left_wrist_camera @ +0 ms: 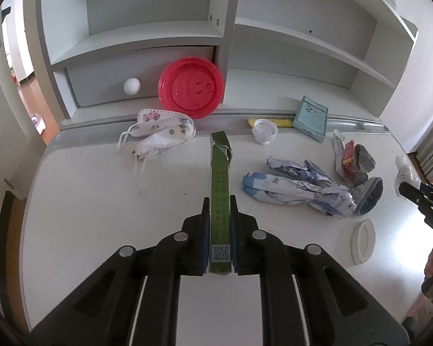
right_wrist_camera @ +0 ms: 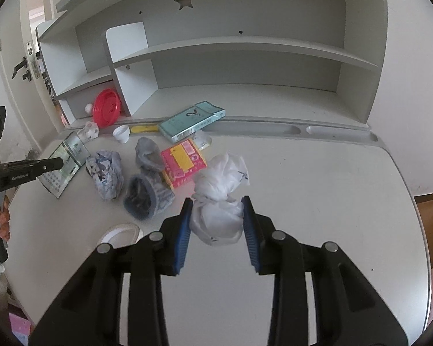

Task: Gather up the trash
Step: 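Grasp the green cigarette box with the left tool while the right tool grasps white plastic, then carry the box and white plastic over the bin and open both tools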

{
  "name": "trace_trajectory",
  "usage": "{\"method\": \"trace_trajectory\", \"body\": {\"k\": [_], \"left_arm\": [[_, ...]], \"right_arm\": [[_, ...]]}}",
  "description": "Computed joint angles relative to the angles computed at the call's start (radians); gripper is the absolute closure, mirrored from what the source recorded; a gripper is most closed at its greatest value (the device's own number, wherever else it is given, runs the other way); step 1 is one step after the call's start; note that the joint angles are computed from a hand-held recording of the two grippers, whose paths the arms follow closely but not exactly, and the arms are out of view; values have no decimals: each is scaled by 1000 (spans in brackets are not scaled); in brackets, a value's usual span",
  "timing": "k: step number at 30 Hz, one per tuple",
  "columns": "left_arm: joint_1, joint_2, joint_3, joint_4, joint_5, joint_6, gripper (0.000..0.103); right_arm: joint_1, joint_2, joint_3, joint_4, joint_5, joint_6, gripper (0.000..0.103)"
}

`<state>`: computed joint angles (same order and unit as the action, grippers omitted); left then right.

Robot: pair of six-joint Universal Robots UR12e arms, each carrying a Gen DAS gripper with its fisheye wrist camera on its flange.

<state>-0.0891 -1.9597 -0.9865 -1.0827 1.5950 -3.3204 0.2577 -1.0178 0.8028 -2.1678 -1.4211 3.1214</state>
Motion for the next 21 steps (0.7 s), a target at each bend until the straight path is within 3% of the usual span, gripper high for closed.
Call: {"method": "trace_trajectory", "body": {"k": [6,12,14,21], "left_arm": [[0,-26,38,-103,-11,20,92],[2,-18,4,-40,-21,4,94],[9,-8,-13,-4,-60,-10,94],[-16,2,4,62,-29,24,94]], "right_arm": [[-3,-20,34,-6,2,4,69],[-9,-35,63,-9,1,18,69],[-11,-39,69,-13,-3,23,69],[-18,-46,87,-14,2,29,69]]}}
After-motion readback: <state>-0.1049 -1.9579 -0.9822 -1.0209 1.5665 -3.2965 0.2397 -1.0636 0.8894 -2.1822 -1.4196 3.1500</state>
